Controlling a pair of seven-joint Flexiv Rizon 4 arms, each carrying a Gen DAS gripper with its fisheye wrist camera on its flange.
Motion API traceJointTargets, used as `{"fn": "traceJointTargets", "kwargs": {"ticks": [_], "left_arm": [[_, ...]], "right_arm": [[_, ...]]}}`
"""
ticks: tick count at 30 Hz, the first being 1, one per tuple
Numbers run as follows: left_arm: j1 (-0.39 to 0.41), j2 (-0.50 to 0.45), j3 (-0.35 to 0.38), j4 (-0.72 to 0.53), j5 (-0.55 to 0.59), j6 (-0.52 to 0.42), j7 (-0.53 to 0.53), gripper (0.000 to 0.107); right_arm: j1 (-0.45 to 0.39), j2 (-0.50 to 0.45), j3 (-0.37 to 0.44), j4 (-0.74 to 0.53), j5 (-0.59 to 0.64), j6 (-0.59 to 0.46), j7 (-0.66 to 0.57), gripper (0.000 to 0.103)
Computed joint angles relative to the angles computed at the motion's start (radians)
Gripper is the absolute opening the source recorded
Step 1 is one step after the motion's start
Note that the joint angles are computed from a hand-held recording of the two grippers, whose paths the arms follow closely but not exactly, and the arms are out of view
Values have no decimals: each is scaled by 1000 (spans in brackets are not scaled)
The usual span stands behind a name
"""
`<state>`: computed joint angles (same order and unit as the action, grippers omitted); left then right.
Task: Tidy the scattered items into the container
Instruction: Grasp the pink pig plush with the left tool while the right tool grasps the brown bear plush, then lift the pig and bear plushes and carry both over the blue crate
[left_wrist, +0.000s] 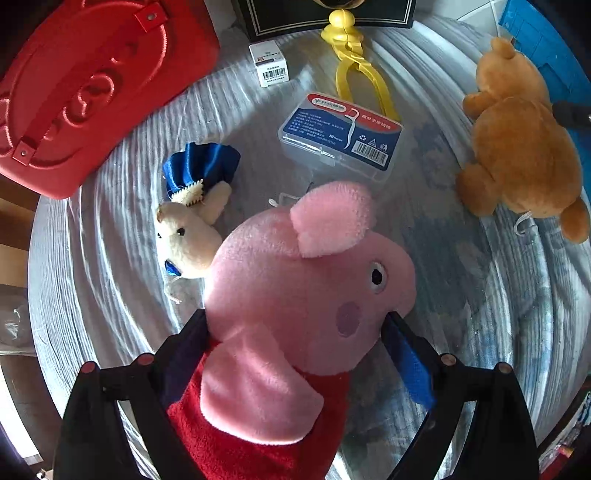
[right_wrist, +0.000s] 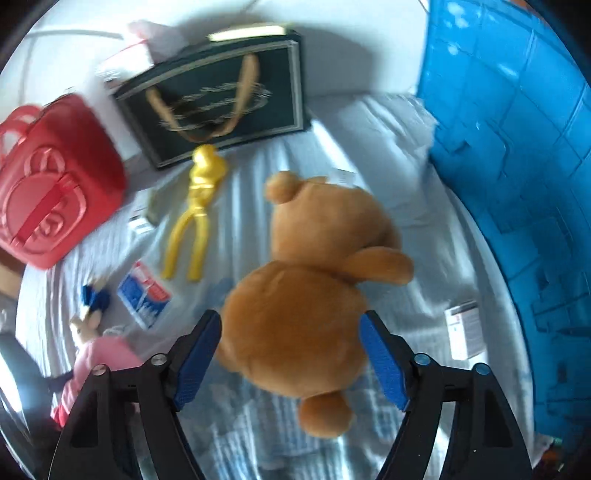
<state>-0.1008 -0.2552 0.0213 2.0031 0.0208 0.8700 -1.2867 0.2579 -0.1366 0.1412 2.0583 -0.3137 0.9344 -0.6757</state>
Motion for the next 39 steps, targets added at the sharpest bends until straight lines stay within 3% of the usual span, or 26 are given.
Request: {"fn": "traceJointTargets", "kwargs": {"ticks": [6, 10, 13, 15, 20, 25, 35, 39], "left_arm": [[36, -14, -19, -5, -139, 33, 15, 82], [30, -39, -14, -37, -136, 27, -12, 80], [22, -43, -12, -44, -122, 35, -27, 80], [20, -38, -11, -38, -120, 52, -30, 77], [24, 5, -9, -9, -129, 114, -23, 64], [27, 79, -18, 26, -168, 183, 2, 60], [-5, 282, -21, 161, -292, 344, 84, 57], [-44, 366, -17, 204, -347, 419, 120, 57]], "right_arm": [[-7, -115, -22, -91, 47, -35, -42, 87], [-14, -178, -25, -138, 80, -46, -72, 93], [-20, -199, -27, -132, 85, -16, -103, 92], [-11, -195, -34, -117, 60, 5, -106, 86], [9, -120, -50, -14, -34, 103, -55, 78], [14, -6, -55, 86, -177, 195, 34, 76], [-57, 240, 28, 155, -531, 206, 219, 76], [-86, 326, 73, 173, -594, 191, 256, 76]]}}
